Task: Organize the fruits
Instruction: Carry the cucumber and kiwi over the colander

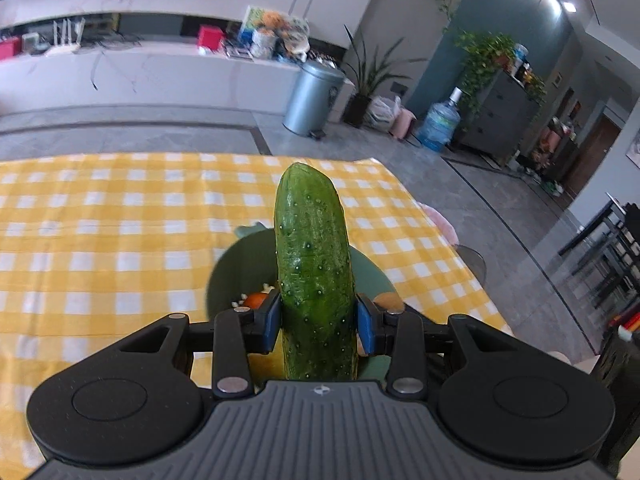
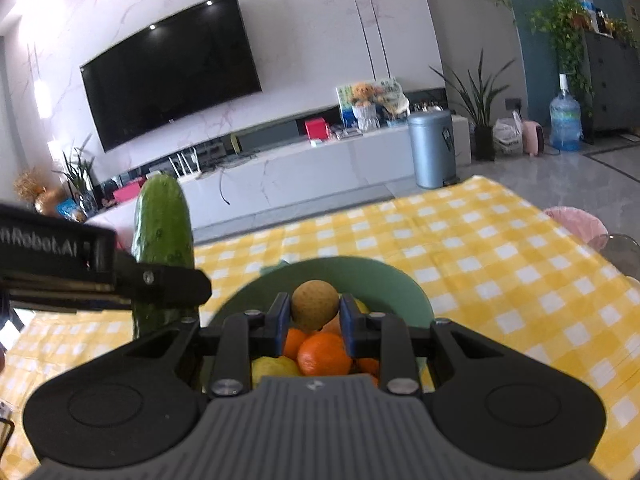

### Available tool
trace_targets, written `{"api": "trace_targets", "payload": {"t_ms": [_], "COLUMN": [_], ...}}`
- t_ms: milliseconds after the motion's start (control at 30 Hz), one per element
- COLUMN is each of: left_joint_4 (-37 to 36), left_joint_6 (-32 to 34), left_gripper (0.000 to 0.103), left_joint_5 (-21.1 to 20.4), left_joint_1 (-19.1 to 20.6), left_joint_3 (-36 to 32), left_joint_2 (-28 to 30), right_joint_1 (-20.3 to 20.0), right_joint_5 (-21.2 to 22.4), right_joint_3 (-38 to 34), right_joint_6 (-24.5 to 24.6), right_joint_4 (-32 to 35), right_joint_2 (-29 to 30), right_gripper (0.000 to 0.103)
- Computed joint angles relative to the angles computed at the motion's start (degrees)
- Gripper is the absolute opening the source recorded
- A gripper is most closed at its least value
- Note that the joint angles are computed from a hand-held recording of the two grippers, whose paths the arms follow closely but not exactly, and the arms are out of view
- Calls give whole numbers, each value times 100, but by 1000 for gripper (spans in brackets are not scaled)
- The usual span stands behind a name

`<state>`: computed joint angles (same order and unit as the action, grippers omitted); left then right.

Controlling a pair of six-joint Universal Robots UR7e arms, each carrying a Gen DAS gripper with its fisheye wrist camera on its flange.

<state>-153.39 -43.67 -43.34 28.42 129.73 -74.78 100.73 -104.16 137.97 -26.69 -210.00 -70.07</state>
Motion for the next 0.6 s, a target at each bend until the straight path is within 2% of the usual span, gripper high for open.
{"api": "trace_targets", "payload": {"t_ms": [133, 333, 600], "left_joint_4": [-63, -82, -21], "left_joint_6": [302, 464, -8], "left_gripper": [43, 43, 44], "left_joint_5": [-308, -495, -1030], "left_joint_1": [326, 576, 1147], "left_joint_3": [-188, -273, -451], "left_joint_2": [173, 336, 326], "right_joint_1": [-104, -302, -407], "right_joint_5": [-28, 92, 150], "right_joint_3": [-96, -193, -327], "right_joint_6": [-87, -86, -92], "right_joint_4": [31, 313, 490], "right_joint_2": [145, 200, 343], "right_gripper": [23, 23, 23]}}
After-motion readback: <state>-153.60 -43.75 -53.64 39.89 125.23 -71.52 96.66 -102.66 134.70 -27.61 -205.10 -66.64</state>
